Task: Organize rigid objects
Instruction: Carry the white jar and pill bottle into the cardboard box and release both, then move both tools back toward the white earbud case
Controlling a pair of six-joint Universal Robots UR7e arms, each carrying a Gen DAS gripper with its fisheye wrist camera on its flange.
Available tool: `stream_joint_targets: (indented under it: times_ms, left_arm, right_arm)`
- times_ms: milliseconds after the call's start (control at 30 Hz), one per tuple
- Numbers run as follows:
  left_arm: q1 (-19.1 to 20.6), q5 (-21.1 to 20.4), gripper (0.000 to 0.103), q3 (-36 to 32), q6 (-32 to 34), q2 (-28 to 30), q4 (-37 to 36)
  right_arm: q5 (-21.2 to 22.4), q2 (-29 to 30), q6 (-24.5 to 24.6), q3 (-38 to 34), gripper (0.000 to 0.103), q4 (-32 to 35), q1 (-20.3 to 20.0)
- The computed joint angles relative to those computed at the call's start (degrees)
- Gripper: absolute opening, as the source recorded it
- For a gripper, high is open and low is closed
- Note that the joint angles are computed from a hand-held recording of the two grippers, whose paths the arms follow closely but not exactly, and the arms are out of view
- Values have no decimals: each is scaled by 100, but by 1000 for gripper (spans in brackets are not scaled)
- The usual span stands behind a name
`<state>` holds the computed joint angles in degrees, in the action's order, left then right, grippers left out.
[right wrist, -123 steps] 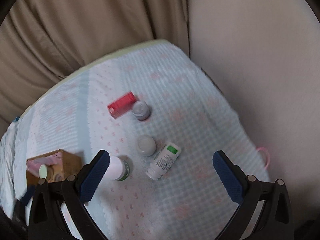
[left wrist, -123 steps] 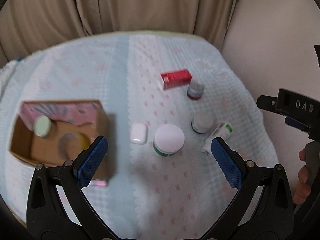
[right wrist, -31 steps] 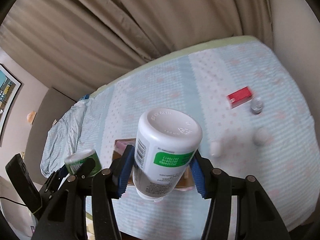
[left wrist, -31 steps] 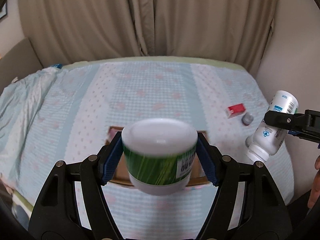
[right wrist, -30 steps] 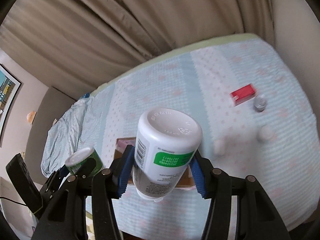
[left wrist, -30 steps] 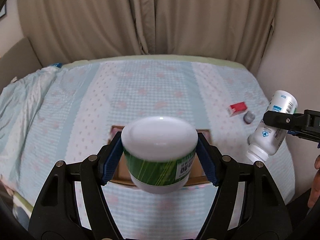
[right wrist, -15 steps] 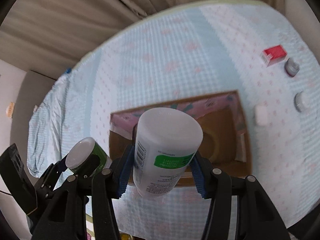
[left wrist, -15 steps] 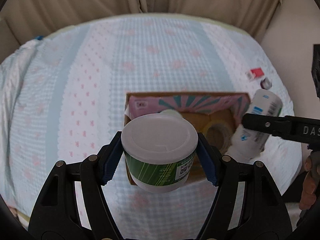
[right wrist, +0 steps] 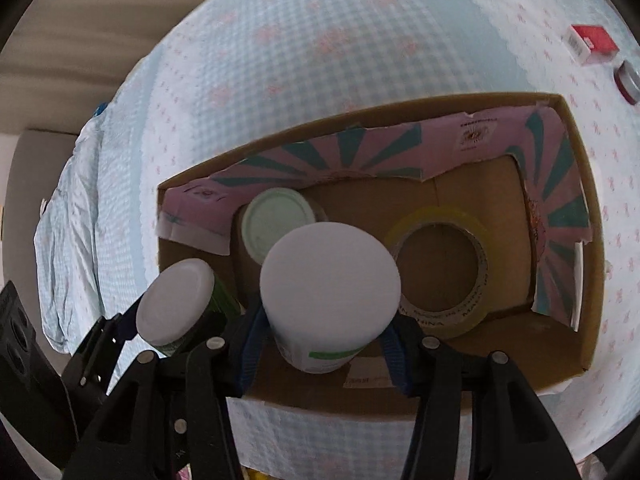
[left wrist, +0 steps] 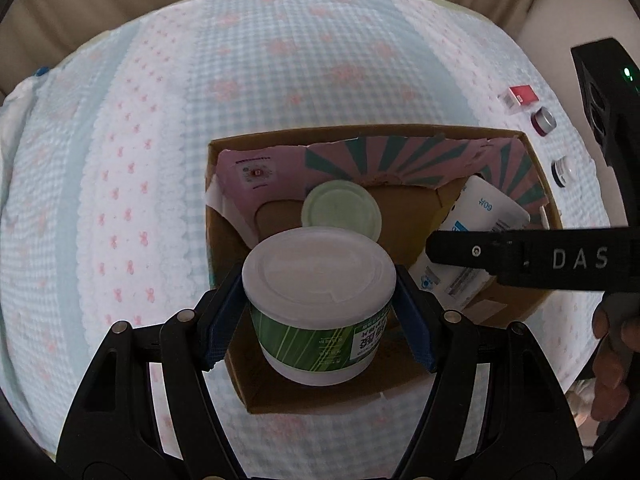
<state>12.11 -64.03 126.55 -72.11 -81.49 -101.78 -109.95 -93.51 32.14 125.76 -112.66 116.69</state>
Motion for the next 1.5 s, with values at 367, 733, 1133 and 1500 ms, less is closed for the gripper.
stream_joint_targets:
  times_ms: [367, 733, 1133, 1500]
  left_arm:
    - [-206, 355, 103, -108, 394, -23, -67]
    - [-520, 258, 103, -146, -333, -276, 513]
    - [-1090, 542, 103, -811, -925, -217, 1245]
    - [-1734, 636, 103, -2203, -1651, 215, 2707]
  right_arm:
    - [-173, 275, 200, -274, 100, 270, -254]
    - [-412, -135, 109, -138, 101, 281, -14]
    - [-679, -434, 121, -427, 101, 460, 606]
    - [-1665, -447, 553, -1725, 101, 2065, 2161]
